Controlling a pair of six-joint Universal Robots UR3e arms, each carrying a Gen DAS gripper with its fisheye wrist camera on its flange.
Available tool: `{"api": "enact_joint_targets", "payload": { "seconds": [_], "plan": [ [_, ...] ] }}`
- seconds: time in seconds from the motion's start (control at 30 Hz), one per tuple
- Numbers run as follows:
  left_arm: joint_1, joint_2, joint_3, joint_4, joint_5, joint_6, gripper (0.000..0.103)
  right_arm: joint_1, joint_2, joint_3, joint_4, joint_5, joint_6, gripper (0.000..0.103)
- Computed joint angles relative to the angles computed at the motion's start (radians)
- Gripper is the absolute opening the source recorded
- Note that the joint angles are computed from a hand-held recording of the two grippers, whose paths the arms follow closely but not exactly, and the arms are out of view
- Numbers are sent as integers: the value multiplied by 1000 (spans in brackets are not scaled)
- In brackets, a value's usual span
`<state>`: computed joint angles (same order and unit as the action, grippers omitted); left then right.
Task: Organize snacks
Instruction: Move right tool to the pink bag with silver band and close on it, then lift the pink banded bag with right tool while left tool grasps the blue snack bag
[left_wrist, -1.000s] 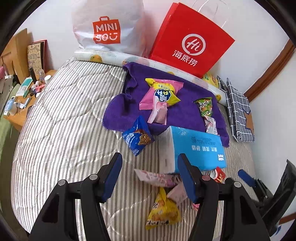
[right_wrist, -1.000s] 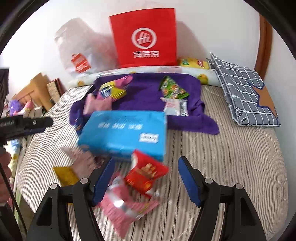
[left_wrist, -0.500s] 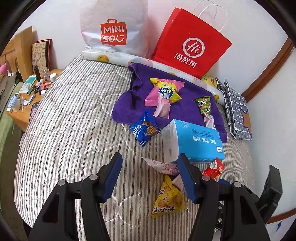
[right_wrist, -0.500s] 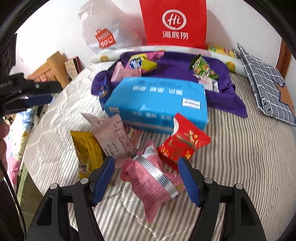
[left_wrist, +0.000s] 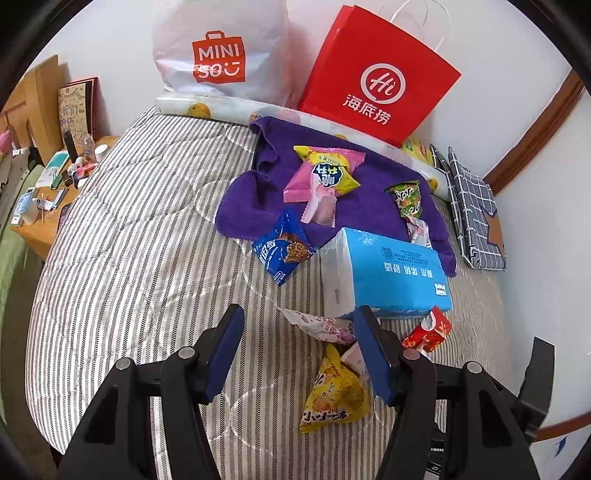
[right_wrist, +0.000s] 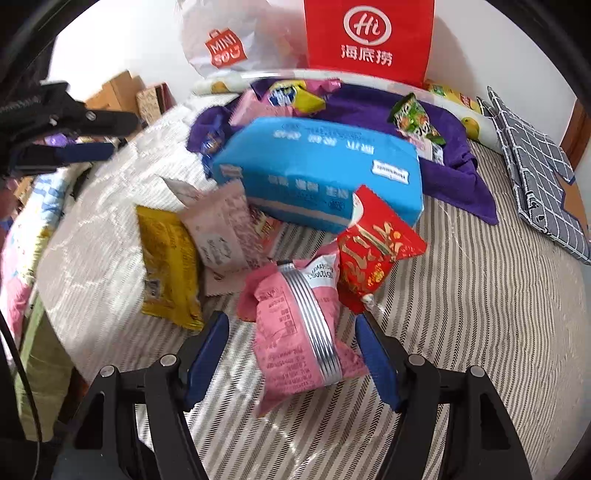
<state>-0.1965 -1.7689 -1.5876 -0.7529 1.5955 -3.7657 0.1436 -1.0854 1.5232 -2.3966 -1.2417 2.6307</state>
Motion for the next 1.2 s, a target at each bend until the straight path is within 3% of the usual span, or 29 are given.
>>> {"api": "enact_joint_targets", "payload": {
  "seconds": [0.03, 0.13, 0.17, 0.57, 0.77, 1.2],
  "plan": [
    [-1, -1, -3, 3, 3, -1, 60, 6, 12, -12, 2, -18, 7, 68],
    [6, -5, -13, 0, 9, 0, 60, -4, 10, -8, 4, -24, 8, 49],
    [12, -7, -20, -2, 6, -1, 60, -14, -3, 6, 3, -10, 7, 49],
    [52, -83, -21, 37, 2, -22, 60, -159, -140, 89, -35, 139, 48, 48],
    [79, -160, 65, 51, -22, -17, 60, -206, -102, 52, -148, 72, 102, 48],
    [74, -414, 367, -83, -34, 52, 60, -243, 85, -148, -37, 20, 172, 48]
  ]
}}
